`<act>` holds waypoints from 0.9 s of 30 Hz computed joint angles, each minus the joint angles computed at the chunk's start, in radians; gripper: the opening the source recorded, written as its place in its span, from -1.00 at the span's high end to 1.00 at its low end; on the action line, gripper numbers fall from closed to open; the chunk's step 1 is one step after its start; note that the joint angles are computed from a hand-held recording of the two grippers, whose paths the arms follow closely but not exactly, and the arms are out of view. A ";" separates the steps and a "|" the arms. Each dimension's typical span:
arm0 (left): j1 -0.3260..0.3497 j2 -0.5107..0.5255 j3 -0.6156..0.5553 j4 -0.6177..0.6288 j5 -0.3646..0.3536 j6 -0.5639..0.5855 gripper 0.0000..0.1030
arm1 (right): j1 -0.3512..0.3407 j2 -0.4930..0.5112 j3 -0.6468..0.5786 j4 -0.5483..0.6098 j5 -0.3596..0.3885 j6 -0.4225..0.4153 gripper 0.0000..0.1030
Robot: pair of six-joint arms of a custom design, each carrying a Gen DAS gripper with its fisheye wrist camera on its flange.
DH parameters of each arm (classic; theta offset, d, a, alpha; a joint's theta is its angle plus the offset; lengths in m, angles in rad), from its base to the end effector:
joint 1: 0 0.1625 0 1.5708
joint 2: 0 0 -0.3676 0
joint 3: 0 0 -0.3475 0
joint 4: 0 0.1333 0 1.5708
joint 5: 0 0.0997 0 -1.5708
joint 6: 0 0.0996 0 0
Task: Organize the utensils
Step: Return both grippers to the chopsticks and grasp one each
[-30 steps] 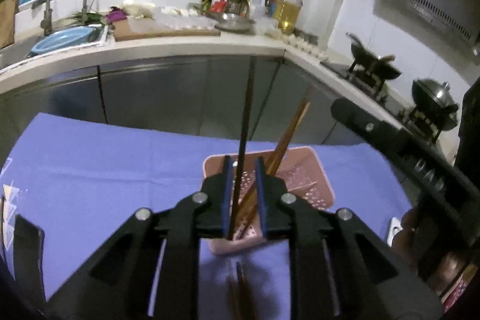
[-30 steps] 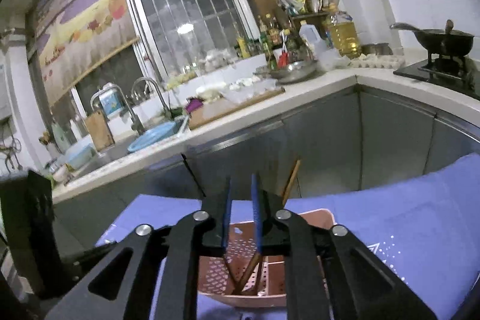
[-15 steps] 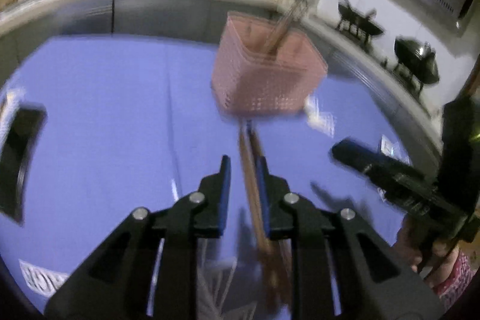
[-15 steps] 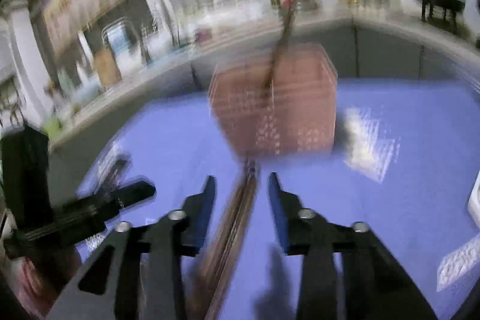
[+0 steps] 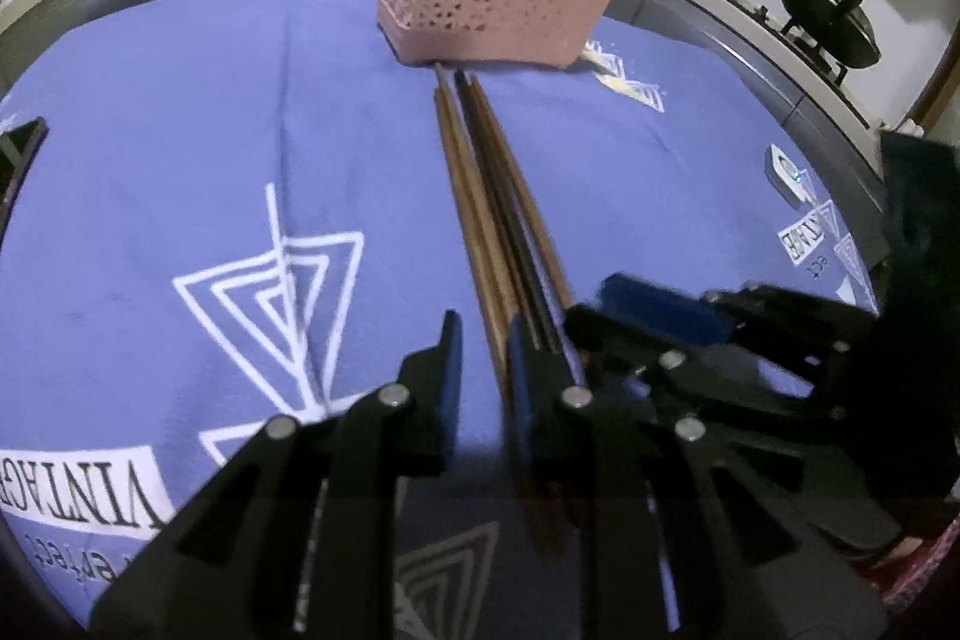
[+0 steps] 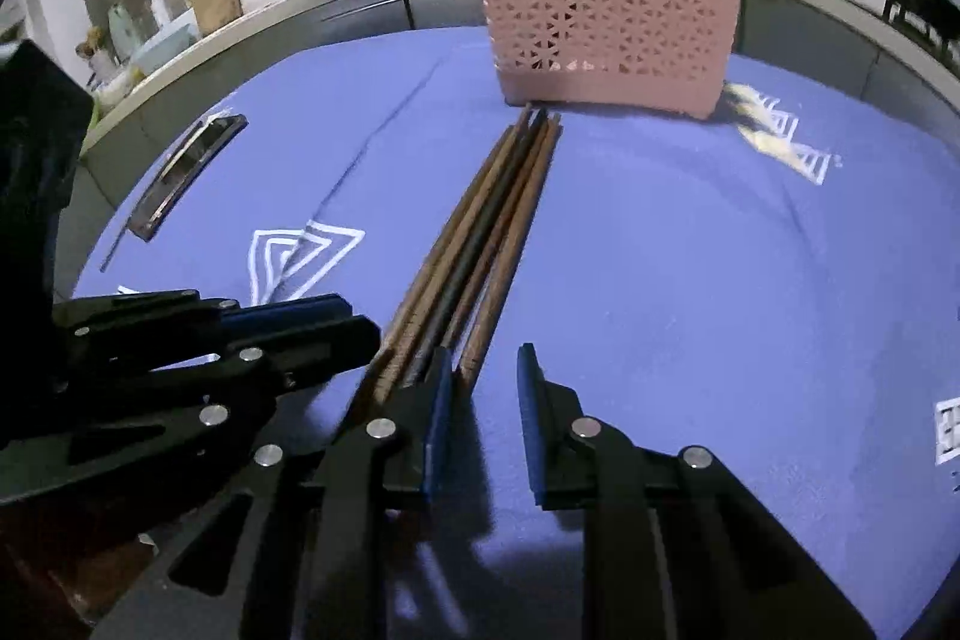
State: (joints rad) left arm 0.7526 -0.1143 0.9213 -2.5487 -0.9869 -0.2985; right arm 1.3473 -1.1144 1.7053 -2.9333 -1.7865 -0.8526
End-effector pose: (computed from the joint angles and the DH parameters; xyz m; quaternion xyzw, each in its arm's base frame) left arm -0.3954 -0.6281 -0.1115 0.2214 0.9285 -0.2212 0.1999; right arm -0.0215 -0.6000 0.2987 0.2465 -0.8885 0.2701 0.2774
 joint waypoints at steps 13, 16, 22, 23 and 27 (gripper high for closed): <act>-0.004 0.115 -0.208 0.114 0.104 0.010 0.67 | -0.035 -0.019 0.006 -0.003 0.037 0.031 0.56; -0.003 0.146 -0.264 0.142 0.135 0.016 0.75 | -0.031 -0.011 0.010 -0.011 0.032 0.017 0.56; -0.003 0.189 -0.343 0.178 0.166 0.045 0.84 | -0.042 0.000 0.001 -0.060 0.031 0.015 0.70; 0.002 0.177 -0.326 0.165 0.152 0.047 0.88 | -0.050 -0.005 -0.007 -0.047 0.034 0.028 0.79; 0.017 0.085 -0.181 0.111 0.115 0.042 0.88 | -0.081 -0.042 -0.003 -0.019 0.041 0.031 0.86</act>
